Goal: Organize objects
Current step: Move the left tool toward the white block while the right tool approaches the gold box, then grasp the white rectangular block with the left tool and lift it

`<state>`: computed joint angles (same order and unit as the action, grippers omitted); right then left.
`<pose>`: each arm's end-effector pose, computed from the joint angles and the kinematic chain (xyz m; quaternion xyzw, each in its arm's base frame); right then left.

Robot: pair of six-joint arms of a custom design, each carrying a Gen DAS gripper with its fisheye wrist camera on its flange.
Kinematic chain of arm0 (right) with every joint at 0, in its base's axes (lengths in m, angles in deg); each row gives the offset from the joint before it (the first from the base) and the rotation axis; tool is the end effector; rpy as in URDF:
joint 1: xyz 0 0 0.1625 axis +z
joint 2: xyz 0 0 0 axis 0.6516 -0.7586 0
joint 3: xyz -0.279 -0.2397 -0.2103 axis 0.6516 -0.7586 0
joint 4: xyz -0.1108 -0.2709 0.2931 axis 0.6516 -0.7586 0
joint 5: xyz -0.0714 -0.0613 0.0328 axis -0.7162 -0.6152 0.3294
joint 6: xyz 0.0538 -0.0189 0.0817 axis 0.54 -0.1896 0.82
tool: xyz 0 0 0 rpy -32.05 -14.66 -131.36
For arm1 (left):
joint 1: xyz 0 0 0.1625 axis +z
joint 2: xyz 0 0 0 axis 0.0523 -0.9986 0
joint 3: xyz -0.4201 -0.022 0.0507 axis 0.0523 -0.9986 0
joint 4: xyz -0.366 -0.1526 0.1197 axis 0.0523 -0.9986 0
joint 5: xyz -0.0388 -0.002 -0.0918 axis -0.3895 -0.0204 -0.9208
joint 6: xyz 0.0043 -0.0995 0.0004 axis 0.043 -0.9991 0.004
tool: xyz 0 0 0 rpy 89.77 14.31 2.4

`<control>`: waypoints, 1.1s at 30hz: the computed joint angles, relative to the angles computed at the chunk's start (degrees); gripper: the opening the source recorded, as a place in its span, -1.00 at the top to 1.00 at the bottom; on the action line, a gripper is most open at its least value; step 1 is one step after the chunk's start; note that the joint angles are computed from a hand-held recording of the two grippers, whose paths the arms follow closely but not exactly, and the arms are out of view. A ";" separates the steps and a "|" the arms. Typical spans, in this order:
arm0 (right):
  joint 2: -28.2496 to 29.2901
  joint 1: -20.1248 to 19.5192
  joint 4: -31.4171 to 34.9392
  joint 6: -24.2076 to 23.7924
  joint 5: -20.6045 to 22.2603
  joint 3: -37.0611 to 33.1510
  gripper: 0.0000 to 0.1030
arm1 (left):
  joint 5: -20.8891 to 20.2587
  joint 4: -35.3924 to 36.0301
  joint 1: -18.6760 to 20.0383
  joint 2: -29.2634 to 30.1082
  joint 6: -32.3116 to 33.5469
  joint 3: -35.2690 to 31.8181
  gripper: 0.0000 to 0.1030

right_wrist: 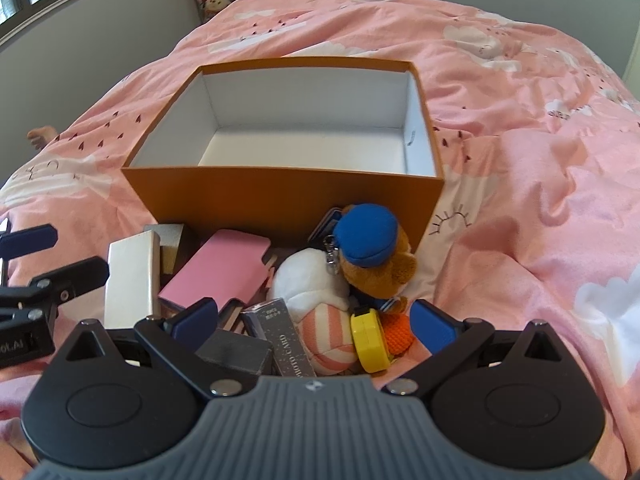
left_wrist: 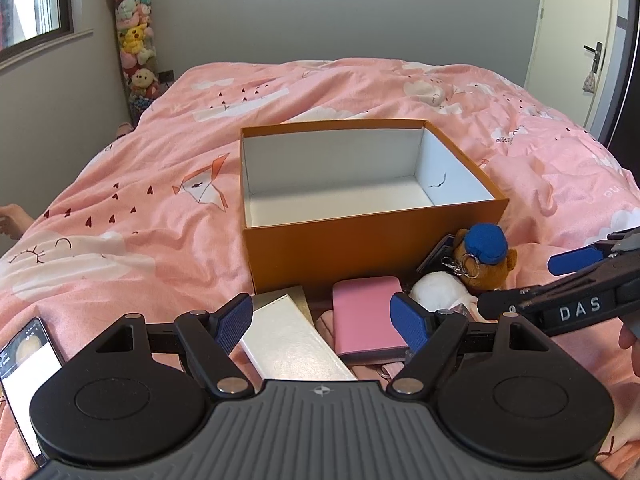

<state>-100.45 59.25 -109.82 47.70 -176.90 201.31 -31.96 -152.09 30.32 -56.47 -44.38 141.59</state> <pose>0.1749 -0.4859 0.2198 0.2962 -0.8979 0.1866 0.2668 -0.2484 -0.4245 0.1272 0.1588 0.8574 -0.3530 0.3392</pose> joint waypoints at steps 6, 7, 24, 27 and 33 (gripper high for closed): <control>1.24 0.33 2.43 -2.71 1.68 -1.84 -0.98 | -2.09 1.51 2.61 -1.01 -1.03 -1.33 -0.74; 1.54 0.35 2.93 -2.81 1.99 -2.27 -0.97 | -2.53 1.71 3.11 -1.27 -1.40 -1.51 -0.71; 9.49 -0.30 16.47 0.28 6.43 -12.54 -0.42 | -14.90 11.94 12.16 -4.60 -11.26 -5.83 -0.45; 10.47 -0.59 17.77 0.13 6.93 -13.22 -0.41 | -16.64 14.18 13.06 -4.47 -13.83 -6.34 -0.45; 11.88 -1.45 18.97 0.31 6.96 -14.31 -0.41 | -19.82 14.14 15.07 -2.88 -15.54 -7.21 -0.46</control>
